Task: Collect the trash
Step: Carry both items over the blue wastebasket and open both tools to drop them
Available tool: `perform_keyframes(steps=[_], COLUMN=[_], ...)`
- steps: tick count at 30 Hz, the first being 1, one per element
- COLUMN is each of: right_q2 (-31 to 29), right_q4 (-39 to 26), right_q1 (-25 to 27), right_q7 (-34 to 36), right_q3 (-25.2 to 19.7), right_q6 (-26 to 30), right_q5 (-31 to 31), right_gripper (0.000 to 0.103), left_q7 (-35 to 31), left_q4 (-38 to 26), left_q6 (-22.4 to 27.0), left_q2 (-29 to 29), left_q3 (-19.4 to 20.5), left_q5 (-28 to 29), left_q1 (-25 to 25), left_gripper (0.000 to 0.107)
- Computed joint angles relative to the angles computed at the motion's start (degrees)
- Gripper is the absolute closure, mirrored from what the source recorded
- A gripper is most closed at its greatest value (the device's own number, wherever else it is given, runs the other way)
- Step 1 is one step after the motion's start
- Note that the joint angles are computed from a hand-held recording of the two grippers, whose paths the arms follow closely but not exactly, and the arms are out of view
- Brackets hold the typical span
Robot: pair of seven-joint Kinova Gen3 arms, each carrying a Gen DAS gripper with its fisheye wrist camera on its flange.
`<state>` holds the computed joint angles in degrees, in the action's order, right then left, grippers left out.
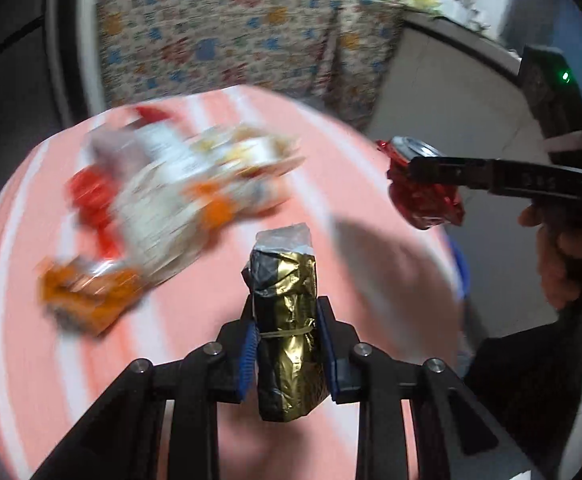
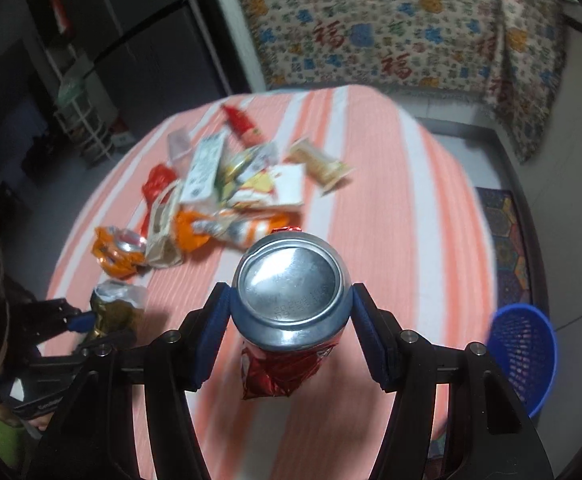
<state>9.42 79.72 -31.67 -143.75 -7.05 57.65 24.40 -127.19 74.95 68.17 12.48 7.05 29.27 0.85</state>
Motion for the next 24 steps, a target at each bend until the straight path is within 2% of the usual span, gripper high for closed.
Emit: perform_keyframes(steps=[3, 6, 11, 17, 24], right_q2=[-4.96, -10.02, -16.8, -20.52, -23.01], right_q4=[3.88, 8.39, 15.98, 23.41, 31.07], right_q1=[1.56, 5.57, 13.52, 22.04, 29.4], right_q7=[-2.39, -4.35, -4.66, -0.86, 4.12], right_q3=[0.68, 0.76, 2.48, 6.91, 10.73], right_q6=[2.08, 3.68, 3.16, -0.96, -9.49], right_q5=[2.3, 2.81, 0.66, -4.37, -10.24], right_gripper=[0.041, 0.041, 0.041, 0.041, 0.041], left_q7=[3.41, 6.26, 13.54, 21.45, 26.59], left_q4=[-4.25, -8.24, -19.83, -33.92, -48.79], left_q6=[0.8, 0.64, 3.37, 7.03, 12.13], left_q2=[2.27, 4.65, 13.64, 25.32, 36.63], left_q3=[2.36, 4.2, 6.35, 6.64, 5.29], left_q5=[-0.28, -2.11, -6.3, -10.47, -13.94], left_q1=[4.23, 9.03, 18.41, 28.65, 36.59], left_gripper=[0.08, 0.08, 0.08, 0.08, 0.08])
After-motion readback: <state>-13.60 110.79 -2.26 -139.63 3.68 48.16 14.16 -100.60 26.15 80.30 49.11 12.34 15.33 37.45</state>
